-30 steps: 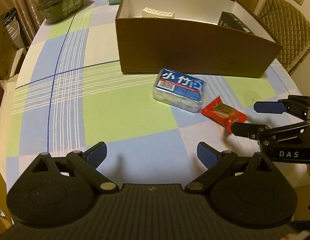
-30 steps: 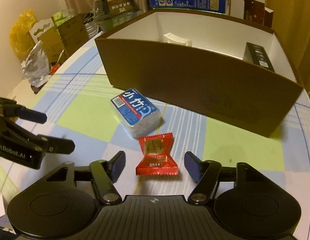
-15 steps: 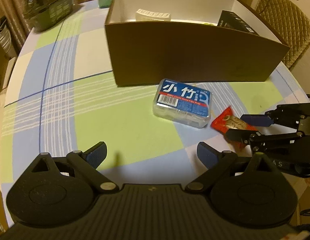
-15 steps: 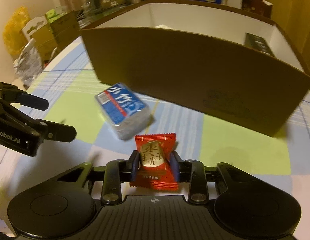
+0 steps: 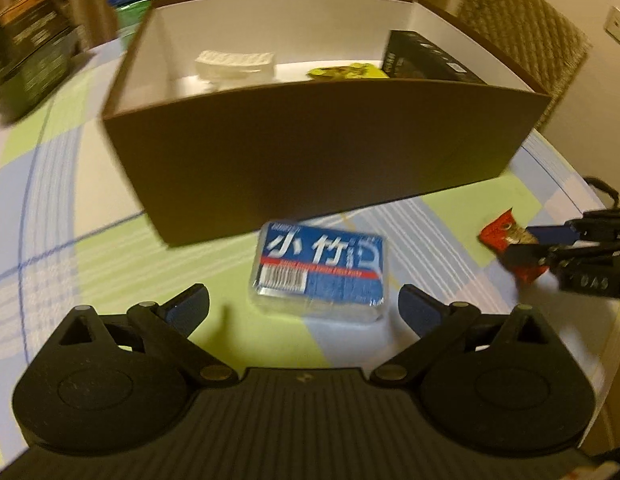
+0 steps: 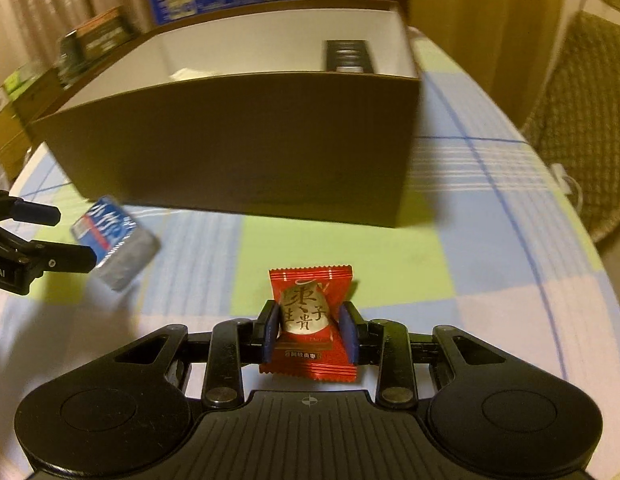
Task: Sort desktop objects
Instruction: 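Grasp the red candy packet with the right tool while the left tool grasps the floss-pick box, then lift and carry the floss box with the left tool while the right tool carries the candy over the box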
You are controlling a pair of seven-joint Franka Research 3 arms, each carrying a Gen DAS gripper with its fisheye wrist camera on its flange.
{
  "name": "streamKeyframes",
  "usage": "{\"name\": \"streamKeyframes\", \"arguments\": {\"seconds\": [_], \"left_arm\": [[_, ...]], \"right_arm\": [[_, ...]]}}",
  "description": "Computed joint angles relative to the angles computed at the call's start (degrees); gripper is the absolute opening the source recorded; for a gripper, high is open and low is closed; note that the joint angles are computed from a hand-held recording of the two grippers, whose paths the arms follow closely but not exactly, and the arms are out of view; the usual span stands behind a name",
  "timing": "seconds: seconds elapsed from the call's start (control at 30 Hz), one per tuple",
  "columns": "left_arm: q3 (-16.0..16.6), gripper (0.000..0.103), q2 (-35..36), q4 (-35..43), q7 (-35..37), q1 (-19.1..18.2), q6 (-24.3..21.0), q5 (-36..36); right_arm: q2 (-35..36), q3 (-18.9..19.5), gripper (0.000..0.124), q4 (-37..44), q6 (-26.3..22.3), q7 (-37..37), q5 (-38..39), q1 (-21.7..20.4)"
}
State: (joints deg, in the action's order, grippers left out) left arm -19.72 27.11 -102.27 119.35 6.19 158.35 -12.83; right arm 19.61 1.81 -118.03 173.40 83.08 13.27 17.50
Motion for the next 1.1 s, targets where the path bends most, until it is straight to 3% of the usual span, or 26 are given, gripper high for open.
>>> {"name": "streamKeyframes", "arguments": {"seconds": [0.1,0.4,0.57,0.7,0.8,1.0,1.1], "left_arm": [[-0.91,0.1,2.45,3.01,3.19,0.23,-1.52,0.95],[0.98,0.097,7.59,9.11,3.0,-3.2,-3.67,6.11],[1.25,0.084,8.98,10.33,1.34,-3.79,-3.15,6.97],[0.85,0.083,7.76,8.33,0.32,-2.83,-2.15,6.51],[1.87,0.083,5.31,4.61,-2.1,-2.85,-0.35,6.99],[5.02,0.083,-0.11,-2.83,-10.0,-3.54,1.78,9.09],[7.04,0.083,-1.81,-4.81,-14.94,-4.5,1.84,11.32]], "right_arm": [[-0.79,-0.56,0.03,-1.01,0.24,0.68,0.23,-0.09],[-1.56,-0.07,0.03,-2.32,1.11,1.07,0.62,-0.98],[-1.45,1.48,0.03,-2.62,2.4,-0.68,2.16,-2.18],[-1.7,3.1,0.033,-3.14,3.59,-3.05,4.07,-3.37],[-1.72,2.45,0.056,-3.26,3.82,-2.89,4.62,-2.73],[-0.81,1.22,0.056,-2.12,2.86,-2.49,3.74,-1.6],[0.4,-1.55,0.056,-0.77,1.94,0.01,1.68,0.87]]}}
